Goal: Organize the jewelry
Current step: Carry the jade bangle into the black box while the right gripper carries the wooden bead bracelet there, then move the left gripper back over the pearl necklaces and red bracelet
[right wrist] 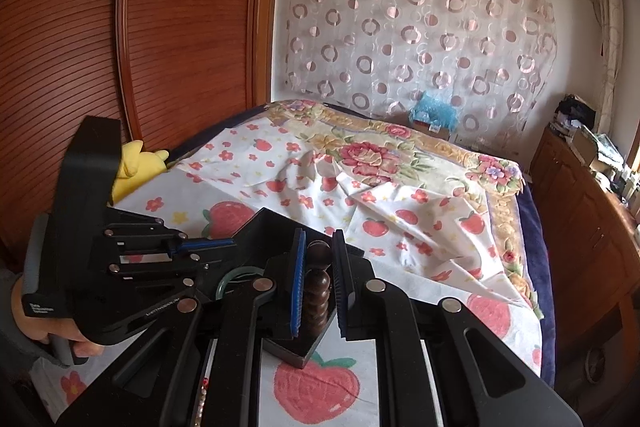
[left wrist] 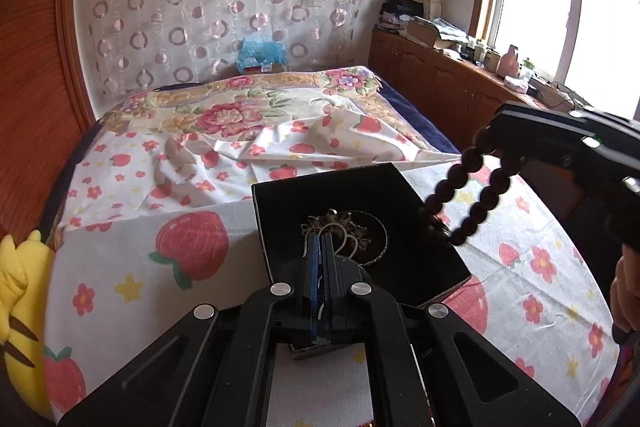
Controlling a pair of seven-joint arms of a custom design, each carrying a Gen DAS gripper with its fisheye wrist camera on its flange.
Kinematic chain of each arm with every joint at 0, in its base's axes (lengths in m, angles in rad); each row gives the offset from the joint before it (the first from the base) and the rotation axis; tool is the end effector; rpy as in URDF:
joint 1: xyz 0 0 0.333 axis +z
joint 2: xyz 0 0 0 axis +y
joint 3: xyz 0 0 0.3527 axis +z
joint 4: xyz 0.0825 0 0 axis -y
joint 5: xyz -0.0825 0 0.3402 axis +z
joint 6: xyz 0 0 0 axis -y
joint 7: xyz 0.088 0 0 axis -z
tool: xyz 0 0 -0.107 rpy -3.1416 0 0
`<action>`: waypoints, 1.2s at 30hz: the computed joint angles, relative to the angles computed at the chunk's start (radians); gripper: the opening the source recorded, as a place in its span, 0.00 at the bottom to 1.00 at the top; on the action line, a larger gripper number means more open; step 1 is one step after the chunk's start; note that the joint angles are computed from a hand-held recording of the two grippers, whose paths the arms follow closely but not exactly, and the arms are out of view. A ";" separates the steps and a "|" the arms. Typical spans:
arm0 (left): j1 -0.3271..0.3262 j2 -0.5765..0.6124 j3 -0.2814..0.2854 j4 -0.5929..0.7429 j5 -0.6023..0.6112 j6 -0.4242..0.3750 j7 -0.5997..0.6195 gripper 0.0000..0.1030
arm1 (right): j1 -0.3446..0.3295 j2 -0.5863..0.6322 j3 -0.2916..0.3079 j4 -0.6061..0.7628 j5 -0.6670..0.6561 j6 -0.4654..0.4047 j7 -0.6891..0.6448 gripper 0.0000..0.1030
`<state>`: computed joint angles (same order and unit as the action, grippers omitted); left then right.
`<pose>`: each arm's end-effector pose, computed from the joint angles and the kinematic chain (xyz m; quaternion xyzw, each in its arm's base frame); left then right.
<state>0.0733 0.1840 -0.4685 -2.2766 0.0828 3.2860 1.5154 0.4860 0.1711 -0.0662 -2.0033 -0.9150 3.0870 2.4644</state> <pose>0.5186 -0.2104 0.4553 -0.5099 0.7553 -0.3614 0.1972 0.5098 0.3016 0.5186 -0.7501 0.4837 -0.2691 0.3619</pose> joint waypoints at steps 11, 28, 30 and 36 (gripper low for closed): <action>0.087 -0.061 -0.069 -0.070 0.074 0.029 -0.049 0.01 | 0.024 0.039 -0.010 -0.008 0.172 0.025 -0.134 0.14; 0.564 -0.132 -0.429 -0.183 0.615 0.104 -0.508 0.01 | 0.059 -0.045 -0.054 -0.149 0.049 0.065 -0.031 0.15; 0.568 -0.140 -0.420 -0.194 0.672 0.115 -0.556 0.01 | 0.044 -0.067 -0.037 -0.193 0.015 0.075 -0.001 0.15; 0.496 -0.172 -0.342 -0.251 0.679 0.147 -0.567 0.01 | -0.020 -0.109 0.020 -0.303 -0.061 0.097 0.081 0.22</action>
<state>0.5688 0.0119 -0.8106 -2.5278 0.7615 3.4328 0.9482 0.4664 0.0622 -0.0462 -2.3068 -0.9760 3.1841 2.5451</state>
